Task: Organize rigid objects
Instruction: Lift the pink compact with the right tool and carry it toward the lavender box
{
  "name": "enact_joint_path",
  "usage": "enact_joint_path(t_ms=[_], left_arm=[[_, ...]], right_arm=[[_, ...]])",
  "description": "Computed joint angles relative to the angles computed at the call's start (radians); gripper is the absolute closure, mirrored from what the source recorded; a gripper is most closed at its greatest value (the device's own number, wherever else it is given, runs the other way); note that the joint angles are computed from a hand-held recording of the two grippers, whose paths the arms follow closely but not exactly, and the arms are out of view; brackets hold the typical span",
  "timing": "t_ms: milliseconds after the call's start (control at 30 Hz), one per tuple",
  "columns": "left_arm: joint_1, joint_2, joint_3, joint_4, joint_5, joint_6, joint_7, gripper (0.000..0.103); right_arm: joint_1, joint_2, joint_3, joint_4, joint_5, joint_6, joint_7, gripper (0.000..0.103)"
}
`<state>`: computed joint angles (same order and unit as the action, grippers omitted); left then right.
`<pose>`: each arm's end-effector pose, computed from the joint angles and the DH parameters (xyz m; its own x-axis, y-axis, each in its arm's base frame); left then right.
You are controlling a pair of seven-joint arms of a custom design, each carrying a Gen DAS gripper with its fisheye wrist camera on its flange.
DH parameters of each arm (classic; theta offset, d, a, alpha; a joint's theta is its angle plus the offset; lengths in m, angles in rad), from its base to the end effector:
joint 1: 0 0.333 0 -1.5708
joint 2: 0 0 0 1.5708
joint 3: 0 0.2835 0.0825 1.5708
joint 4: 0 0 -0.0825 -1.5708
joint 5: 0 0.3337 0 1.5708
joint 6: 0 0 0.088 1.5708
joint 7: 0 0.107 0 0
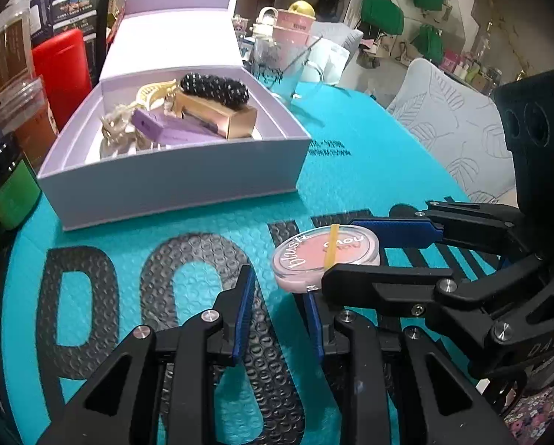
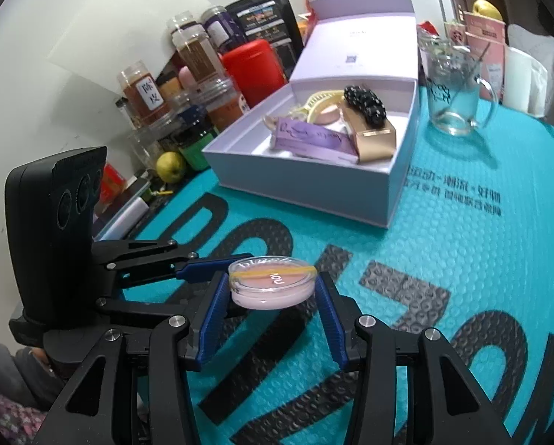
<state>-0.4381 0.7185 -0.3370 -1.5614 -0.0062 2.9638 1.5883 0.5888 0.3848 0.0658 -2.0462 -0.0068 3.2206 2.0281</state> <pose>0.5308 -0.4438 0.3298 -0.6338 -0.7441 0.2112 -0.6648 0.3845 -0.6405 0.4784 0.3638 0.3533 0.2962 -0.8956 -0.3319 -0.7774 -0.0242 -0.6286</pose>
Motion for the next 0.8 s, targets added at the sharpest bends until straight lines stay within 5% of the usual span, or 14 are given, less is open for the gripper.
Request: enact_joint_path(t_ms=[567, 800], left_arm=[[-0.048, -0.066, 0.112, 0.028, 0.09, 0.067, -0.093, 0.081], [-0.059, -0.04, 0.143, 0.103, 0.125, 0.047, -0.12, 0.081]], right_arm=[[0.027, 0.024, -0.047, 0.188, -0.089, -0.058, -0.09, 0.056], [-0.034, 0.071, 0.009, 0.287, -0.088, -0.087, -0.156, 0.056]])
